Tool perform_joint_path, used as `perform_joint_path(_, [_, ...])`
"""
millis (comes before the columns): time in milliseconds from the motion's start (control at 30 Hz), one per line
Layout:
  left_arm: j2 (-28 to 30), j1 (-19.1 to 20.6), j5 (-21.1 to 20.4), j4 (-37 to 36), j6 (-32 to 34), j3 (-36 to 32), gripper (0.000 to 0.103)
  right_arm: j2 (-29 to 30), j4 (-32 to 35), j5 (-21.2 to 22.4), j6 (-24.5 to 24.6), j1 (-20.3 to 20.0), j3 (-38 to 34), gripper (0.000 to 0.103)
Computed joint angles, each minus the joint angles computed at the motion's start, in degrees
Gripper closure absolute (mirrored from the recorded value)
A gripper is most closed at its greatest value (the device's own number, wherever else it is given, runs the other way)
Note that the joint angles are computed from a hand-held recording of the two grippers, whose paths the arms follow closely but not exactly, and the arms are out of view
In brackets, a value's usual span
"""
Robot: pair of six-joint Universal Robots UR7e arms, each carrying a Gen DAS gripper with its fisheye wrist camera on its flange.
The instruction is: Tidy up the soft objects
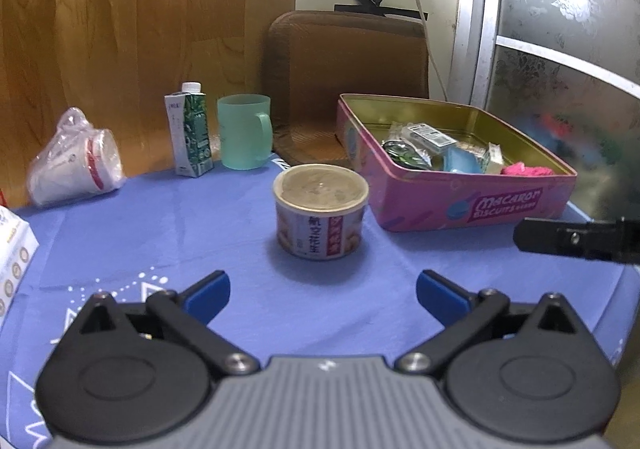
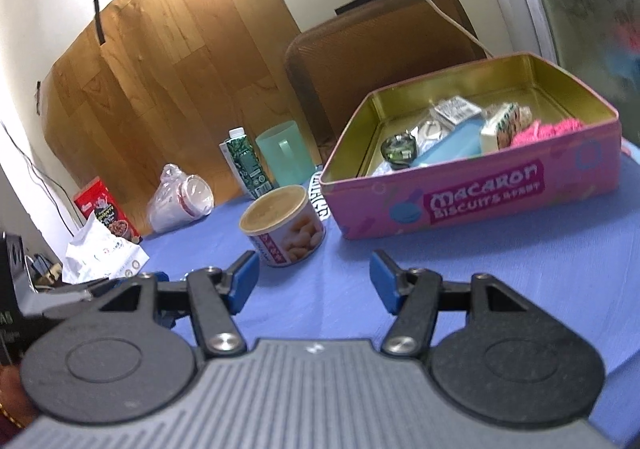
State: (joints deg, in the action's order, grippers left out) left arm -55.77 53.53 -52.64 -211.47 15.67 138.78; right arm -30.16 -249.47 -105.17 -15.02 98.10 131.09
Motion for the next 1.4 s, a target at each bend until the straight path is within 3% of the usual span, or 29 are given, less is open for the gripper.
perform_joint_path(367, [0.12, -0.77, 3.93, 3.49, 0.49, -0.43, 0.0, -0.37, 1.09, -0.81, 0.92, 0.21, -0.11, 0.039])
perform_joint_path(767, [0.4, -0.87, 4.11, 2.53, 1.87, -0.32, 0.0, -0.42, -0.82, -1.68, 0.98, 0.04, 0.3, 0.039])
perform_joint_path(933, [0.7, -1.37, 4.8, 0.99, 2.88, -0.02, 0.0, 0.25, -3.25, -3.57, -0.03, 0.88, -0.09, 0.037])
perform_joint_path(1400, [1.09, -2.64, 6.76, -3.45, 4.35, 0.46, 0.0, -0.14, -4.61, -3.42, -0.21, 0.9, 0.33, 0.036])
